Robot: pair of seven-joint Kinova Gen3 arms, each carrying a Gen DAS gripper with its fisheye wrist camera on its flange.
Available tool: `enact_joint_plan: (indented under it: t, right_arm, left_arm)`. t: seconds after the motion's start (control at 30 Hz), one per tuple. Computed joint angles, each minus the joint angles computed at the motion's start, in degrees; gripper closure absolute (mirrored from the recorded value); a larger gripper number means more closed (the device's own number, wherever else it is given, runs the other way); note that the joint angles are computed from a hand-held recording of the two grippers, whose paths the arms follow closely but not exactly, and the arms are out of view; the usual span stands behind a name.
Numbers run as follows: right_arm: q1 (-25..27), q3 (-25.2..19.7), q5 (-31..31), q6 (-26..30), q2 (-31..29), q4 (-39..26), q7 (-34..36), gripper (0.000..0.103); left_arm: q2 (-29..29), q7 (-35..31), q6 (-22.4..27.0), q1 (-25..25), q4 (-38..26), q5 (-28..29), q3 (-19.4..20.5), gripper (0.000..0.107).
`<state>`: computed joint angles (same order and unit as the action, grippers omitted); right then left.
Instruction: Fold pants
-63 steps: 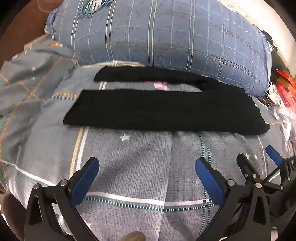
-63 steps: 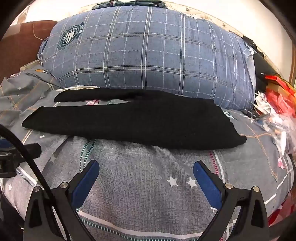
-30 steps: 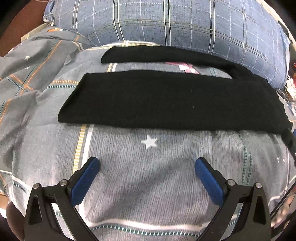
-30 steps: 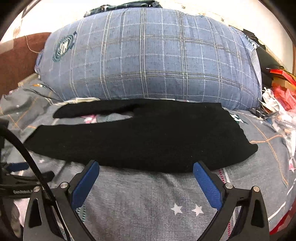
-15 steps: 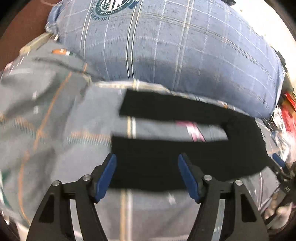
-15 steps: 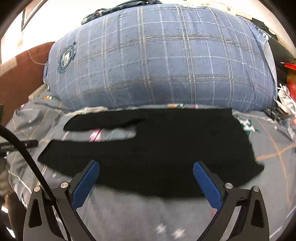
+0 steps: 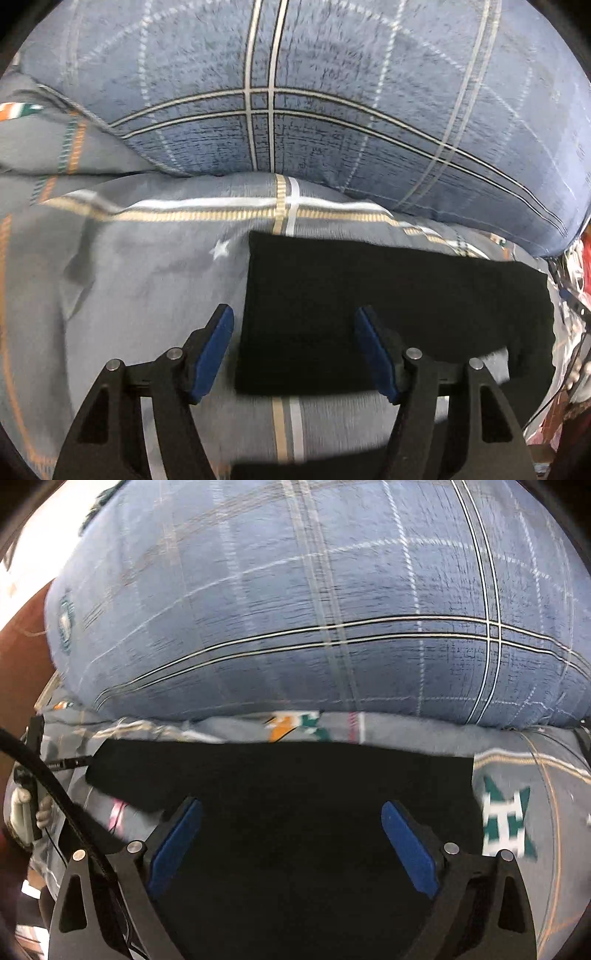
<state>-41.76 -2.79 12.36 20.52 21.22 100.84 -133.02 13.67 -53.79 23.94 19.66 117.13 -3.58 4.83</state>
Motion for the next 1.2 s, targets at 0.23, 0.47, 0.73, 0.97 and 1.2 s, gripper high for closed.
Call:
enact_joint_plan:
  t: [0.23,0.47,0.73,0.97,1.2]
  right_arm:
    - [12.54,-8.82,-8.68,6.58,9.11,-11.34,16.28,0.003]
    - [9.58,-6.31,-10.51,20.04,18.34,-25.26,26.19,0.007]
    - [9.44,-6.34,-15.19,15.78,15.98,-21.68,28.73,0.096]
    - [3.09,-1.57,-9.97,10.54,8.80,-15.14,20.12,0.096]
    - [-2.37,-0.79,-3.43,6.15,-0.55,-5.43,10.77,0.096]
  left_arm:
    - [5.65,-10.76,-1.05,-5.10,-4.10,5.52,3.68,0.040]
    - [8.58,-13.34,0.53,-2.49,-8.35,4.96,1.48,0.050]
    - [6.71,-2.09,-1.56,2.56,-6.68,-5.72,-0.52,0.097]
    - [-0.15,14.13,-2.64,8.78,-3.62,-20.32,-2.58,0.098]
    - [-11.44,29.37,1.55,26.26,2.54,-36.63,-11.46,0.097]
